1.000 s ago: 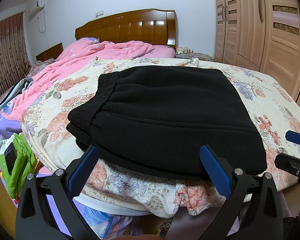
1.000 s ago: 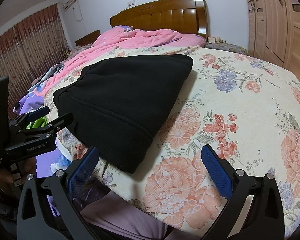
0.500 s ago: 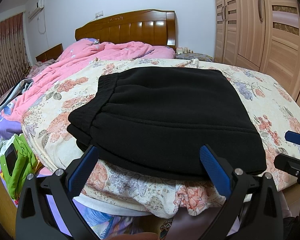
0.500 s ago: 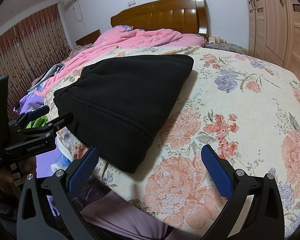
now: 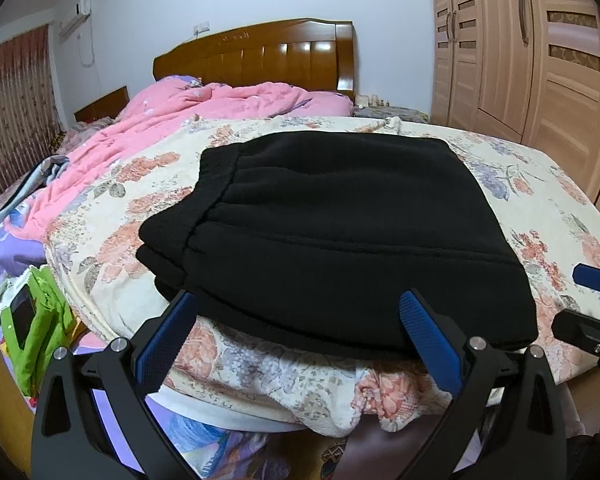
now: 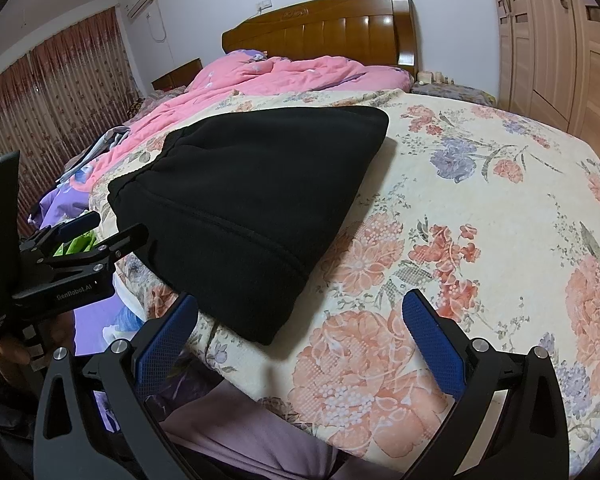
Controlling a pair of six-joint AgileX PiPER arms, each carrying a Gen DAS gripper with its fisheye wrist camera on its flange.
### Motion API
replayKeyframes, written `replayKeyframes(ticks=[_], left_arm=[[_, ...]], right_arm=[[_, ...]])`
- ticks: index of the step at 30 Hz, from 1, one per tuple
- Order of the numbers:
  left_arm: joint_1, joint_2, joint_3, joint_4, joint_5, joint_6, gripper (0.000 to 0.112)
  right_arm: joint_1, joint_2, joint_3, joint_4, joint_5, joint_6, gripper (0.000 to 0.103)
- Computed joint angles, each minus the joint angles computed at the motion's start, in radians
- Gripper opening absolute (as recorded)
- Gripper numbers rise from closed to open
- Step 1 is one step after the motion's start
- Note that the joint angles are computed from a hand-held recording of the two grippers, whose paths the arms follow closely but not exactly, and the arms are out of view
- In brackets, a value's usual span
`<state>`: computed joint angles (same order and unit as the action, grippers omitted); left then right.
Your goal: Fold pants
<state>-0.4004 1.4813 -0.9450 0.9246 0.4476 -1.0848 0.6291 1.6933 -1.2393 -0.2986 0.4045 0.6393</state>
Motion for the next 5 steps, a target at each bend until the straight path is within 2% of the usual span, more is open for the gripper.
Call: replayKeyframes(ticks=[5], left_arm=[[0.009,0.007,-0.005,-0.026,0.000,0.023,0.101]], right_arm=[[-0.001,-0.002,0.005,0.005,-0.003,-0.004,0.098]])
